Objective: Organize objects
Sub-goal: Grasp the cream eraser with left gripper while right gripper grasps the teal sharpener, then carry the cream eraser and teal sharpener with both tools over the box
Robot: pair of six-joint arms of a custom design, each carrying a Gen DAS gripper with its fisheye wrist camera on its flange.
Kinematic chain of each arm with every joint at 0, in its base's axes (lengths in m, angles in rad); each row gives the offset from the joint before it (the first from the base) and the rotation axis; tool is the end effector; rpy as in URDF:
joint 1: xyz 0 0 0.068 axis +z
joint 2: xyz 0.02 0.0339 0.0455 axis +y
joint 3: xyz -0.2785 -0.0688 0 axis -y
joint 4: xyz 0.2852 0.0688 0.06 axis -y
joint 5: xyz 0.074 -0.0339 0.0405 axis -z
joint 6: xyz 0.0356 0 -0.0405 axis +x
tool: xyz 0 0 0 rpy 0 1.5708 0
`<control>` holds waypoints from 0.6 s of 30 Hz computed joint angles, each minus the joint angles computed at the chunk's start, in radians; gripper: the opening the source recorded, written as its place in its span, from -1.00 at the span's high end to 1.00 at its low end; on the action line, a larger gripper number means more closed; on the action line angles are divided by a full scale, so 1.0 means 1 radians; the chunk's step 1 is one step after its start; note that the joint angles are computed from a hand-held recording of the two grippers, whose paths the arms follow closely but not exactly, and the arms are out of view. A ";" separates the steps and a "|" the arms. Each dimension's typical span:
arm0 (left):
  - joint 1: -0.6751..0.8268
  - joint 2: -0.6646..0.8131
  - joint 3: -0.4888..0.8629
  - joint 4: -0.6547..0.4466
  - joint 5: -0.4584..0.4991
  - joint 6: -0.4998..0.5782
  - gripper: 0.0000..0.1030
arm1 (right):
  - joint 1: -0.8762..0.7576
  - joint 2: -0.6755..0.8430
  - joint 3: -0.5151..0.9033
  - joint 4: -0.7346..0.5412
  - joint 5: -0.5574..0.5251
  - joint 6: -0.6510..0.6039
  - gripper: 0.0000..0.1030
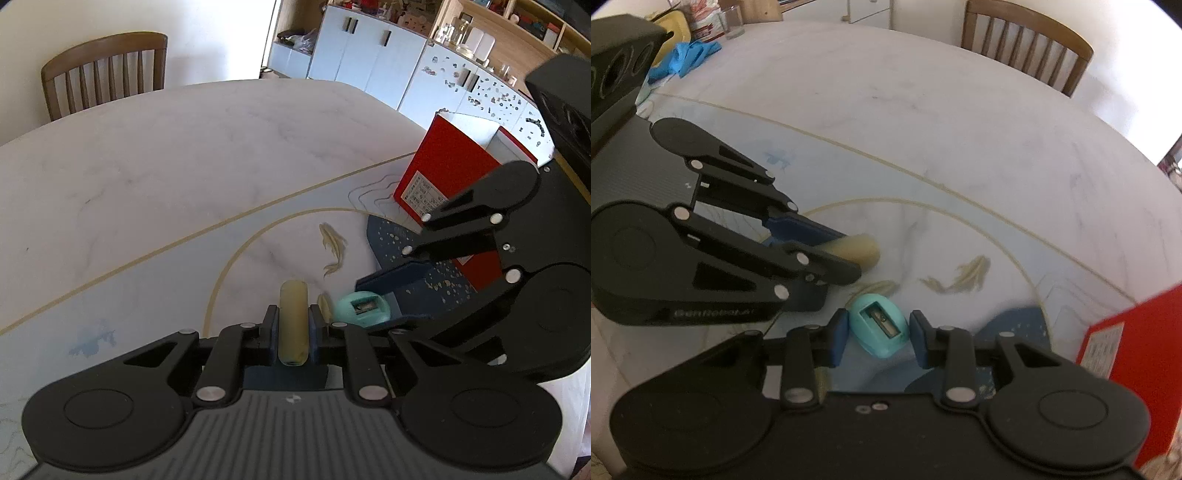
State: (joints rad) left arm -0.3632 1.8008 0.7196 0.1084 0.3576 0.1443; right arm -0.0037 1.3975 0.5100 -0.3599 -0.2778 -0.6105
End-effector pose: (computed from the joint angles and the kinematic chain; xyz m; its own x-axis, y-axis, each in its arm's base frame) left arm 0.3050 -0.1292 0.0725 -0.6902 0.4064 -0.5987 0.6227 0.7550 -0.2053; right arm 0.2330 0.0089 0.1019 -0.7290 -0.5486 -0.4094 -0.6120 0.7902 0.0309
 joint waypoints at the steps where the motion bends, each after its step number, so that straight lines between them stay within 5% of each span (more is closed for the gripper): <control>1: -0.001 -0.007 -0.007 0.000 -0.007 -0.002 0.70 | -0.004 -0.012 -0.006 -0.009 -0.001 0.005 0.35; 18: -0.118 -0.292 -0.142 -0.142 -0.173 -0.129 0.70 | -0.198 -0.383 -0.041 -0.326 -0.119 0.014 0.35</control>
State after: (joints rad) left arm -0.4812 1.5088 0.5778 -0.0336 0.1849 0.0148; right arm -0.2015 1.0142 0.4692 -0.6863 -0.3972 -0.5961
